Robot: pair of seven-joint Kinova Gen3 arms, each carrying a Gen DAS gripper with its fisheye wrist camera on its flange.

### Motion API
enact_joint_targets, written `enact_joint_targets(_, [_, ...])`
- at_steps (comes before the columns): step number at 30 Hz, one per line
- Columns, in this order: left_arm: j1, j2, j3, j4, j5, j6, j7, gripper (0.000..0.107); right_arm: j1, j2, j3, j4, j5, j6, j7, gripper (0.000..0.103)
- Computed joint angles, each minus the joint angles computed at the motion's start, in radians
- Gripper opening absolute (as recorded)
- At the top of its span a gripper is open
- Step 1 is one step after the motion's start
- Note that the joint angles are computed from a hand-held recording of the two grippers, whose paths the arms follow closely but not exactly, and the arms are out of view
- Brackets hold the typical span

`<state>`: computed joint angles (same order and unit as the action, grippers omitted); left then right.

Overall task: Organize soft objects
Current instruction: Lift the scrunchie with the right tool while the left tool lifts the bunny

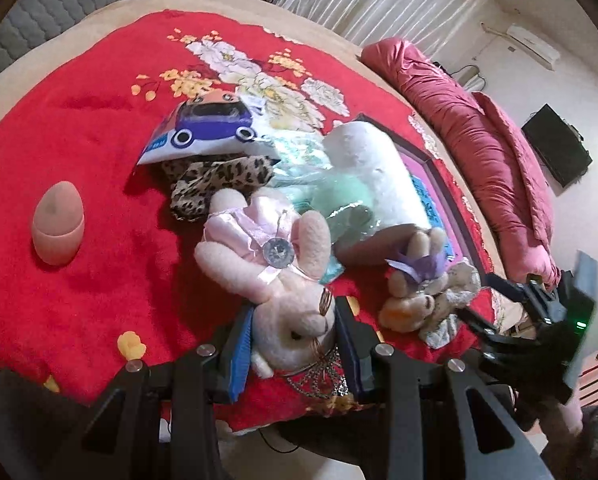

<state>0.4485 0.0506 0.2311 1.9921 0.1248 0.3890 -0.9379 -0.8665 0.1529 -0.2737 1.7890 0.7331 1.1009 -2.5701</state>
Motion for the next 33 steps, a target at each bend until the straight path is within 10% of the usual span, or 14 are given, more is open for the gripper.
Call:
enact_joint_targets(3, [0.015,-0.011,0.001,-0.006,-0.048,0.007,0.041,0.038,0.007,0.011,0.011,0.005,0.008,-0.009,-0.007,0.069])
enact_joint_targets(6, [0.026,-0.019,0.005,-0.011,-0.098,0.014,0.085,0.038,0.018,-0.005,0.019,0.017,0.019,-0.021,-0.042,0.027])
enact_joint_targets(11, [0.043,-0.033,0.016,-0.022,-0.192,0.020,0.174,0.038,0.059,-0.049,0.020,0.050,0.014,-0.064,-0.108,0.010])
enact_joint_targets(19, [0.066,-0.050,0.044,-0.056,-0.325,0.056,0.275,0.038,0.128,-0.133,0.023,0.095,-0.064,-0.162,-0.112,0.010])
enact_joint_targets(24, [0.077,-0.055,0.060,-0.071,-0.383,0.062,0.314,0.038,0.201,-0.178,-0.044,0.094,-0.194,-0.171,-0.082,0.059])
enact_joint_targets(33, [0.085,-0.068,0.075,-0.076,-0.435,0.065,0.347,0.038,0.262,-0.201,-0.023,0.131,-0.384,-0.249,-0.134,0.063])
